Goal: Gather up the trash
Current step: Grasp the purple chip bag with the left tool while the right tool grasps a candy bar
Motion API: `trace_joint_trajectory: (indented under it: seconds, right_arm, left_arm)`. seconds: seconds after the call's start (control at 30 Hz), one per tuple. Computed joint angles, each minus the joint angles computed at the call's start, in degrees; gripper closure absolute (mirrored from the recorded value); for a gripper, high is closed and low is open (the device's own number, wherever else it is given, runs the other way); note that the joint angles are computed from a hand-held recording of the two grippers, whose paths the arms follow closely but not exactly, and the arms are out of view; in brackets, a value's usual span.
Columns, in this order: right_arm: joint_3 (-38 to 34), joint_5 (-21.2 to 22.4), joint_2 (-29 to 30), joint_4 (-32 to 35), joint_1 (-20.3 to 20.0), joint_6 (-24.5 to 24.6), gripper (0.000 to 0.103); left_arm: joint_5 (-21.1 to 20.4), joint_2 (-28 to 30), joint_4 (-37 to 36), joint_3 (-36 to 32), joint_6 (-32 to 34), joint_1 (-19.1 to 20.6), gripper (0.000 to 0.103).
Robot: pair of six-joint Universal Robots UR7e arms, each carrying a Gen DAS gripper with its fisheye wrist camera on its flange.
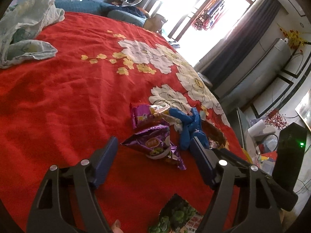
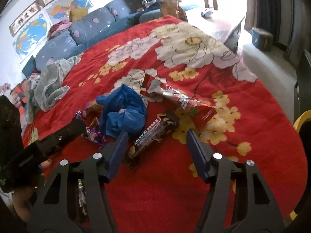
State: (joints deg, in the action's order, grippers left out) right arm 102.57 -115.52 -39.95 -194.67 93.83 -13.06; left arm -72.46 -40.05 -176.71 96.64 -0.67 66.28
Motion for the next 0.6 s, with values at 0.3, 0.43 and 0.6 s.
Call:
trace_joint_trajectory:
  seconds: [0.3, 0.43, 0.6]
  right_arm:
    - [1.6, 0.4, -0.3, -1.0, -0.7, -1.4, 0.087]
    - [2.7, 0.9, -0.8, -1.4, -0.7, -2.1, 0.09]
    - [4.1, 1.5, -1.6, -2.2, -0.3, -3.2, 0.09]
  left_arm:
    - [2.1, 1.2, 0.8, -1.5, 0.1, -0.1, 0.051]
    - [2.1, 1.1, 0.8, -1.4, -0.3, 0.1, 0.056]
    - [1.2, 0.5, 0.2, -0.7, -0.2, 0.2, 0.058]
